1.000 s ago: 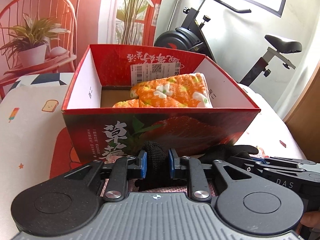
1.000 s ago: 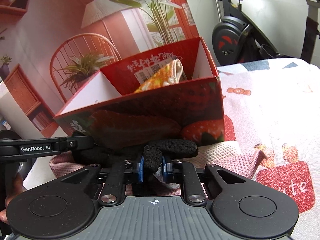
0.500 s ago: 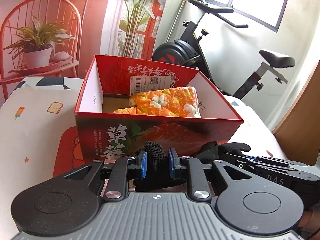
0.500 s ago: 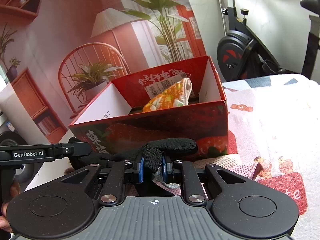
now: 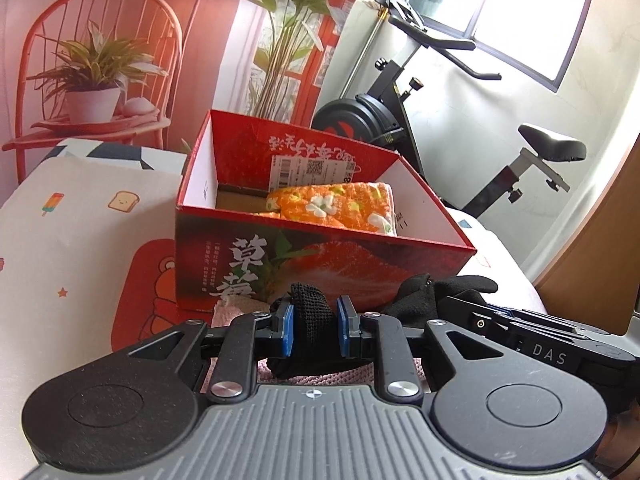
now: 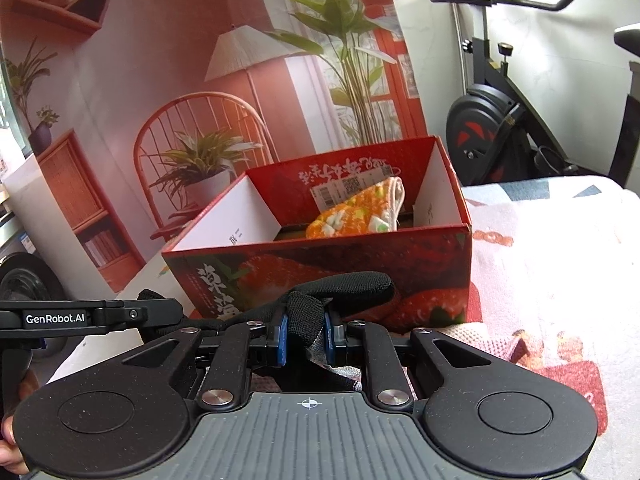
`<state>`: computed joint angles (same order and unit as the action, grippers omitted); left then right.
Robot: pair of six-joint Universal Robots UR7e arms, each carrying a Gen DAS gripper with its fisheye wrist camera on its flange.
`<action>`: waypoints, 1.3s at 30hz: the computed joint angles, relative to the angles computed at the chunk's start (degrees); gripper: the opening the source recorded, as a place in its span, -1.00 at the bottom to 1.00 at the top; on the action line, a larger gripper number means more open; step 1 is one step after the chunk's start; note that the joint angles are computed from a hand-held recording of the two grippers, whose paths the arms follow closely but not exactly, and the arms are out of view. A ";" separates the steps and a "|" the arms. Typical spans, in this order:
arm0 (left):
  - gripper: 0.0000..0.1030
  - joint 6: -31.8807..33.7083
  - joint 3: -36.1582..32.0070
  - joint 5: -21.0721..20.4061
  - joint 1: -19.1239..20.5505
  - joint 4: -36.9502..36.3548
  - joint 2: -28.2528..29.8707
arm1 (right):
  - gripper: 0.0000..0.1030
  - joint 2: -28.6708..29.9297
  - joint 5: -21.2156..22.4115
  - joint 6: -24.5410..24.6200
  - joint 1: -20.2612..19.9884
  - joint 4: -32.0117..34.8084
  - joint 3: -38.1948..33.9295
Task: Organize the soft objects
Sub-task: 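Close the right tool on the black glove and lift it, then carry the black glove over the red box and open the right tool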
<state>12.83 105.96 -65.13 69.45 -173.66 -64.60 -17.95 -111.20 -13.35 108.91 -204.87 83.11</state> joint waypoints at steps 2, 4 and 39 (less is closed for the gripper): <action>-0.56 0.50 0.34 0.38 -0.23 -1.01 -0.09 | -0.70 0.08 -0.08 -0.33 0.25 0.10 -0.31; -0.56 1.15 0.49 0.73 -0.49 -1.97 -0.13 | -0.70 0.09 -0.10 -0.51 0.42 0.30 -0.58; -0.56 2.95 -26.43 2.32 0.33 10.53 13.20 | -0.69 11.08 -0.53 -6.57 -0.34 25.81 -37.44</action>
<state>15.78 79.53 -62.80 69.78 -163.13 -51.40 -6.87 -111.72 -19.92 108.57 -179.05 45.66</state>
